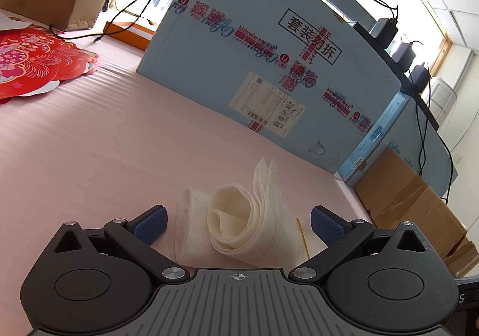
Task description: Fold shopping bag
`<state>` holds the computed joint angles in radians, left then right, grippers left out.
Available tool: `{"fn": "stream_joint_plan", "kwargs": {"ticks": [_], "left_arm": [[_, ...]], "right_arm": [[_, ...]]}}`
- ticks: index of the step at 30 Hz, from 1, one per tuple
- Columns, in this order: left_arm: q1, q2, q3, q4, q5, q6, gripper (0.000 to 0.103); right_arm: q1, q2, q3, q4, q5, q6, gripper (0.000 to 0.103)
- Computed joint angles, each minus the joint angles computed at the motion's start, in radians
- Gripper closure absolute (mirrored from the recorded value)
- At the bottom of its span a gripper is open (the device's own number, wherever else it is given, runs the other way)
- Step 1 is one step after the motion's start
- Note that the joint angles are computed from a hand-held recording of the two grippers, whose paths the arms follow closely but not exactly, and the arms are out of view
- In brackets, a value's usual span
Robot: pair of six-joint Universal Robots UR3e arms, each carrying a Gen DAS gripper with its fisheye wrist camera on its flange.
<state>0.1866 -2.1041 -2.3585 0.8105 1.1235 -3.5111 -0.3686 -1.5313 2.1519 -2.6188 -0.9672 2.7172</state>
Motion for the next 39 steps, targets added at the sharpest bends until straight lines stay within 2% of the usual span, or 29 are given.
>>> {"fn": "stream_joint_plan", "kwargs": {"ticks": [5,20,24,34,39], "left_arm": [[-0.025,-0.008,0.014,-0.001,0.022,-0.012,0.0],[-0.021,-0.014,0.011,0.008,0.019,-0.009,0.0],[-0.021,-0.014,0.01,0.008,0.021,-0.005,0.0],[-0.036,-0.017,0.023,-0.01,0.043,0.005,0.0],[-0.068,0.001,0.045,-0.066,0.093,0.03,0.0]], "right_arm": [[-0.05,-0.002,-0.03,0.117,0.071,-0.016,0.023],[-0.076,0.005,-0.044,0.159,0.095,-0.014,0.023],[-0.09,0.021,-0.041,0.142,0.121,0.0,0.023],[-0.175,0.144,-0.019,0.064,0.324,0.031,0.024],[-0.167,0.225,0.002,-0.089,0.379,0.09,0.025]]}}
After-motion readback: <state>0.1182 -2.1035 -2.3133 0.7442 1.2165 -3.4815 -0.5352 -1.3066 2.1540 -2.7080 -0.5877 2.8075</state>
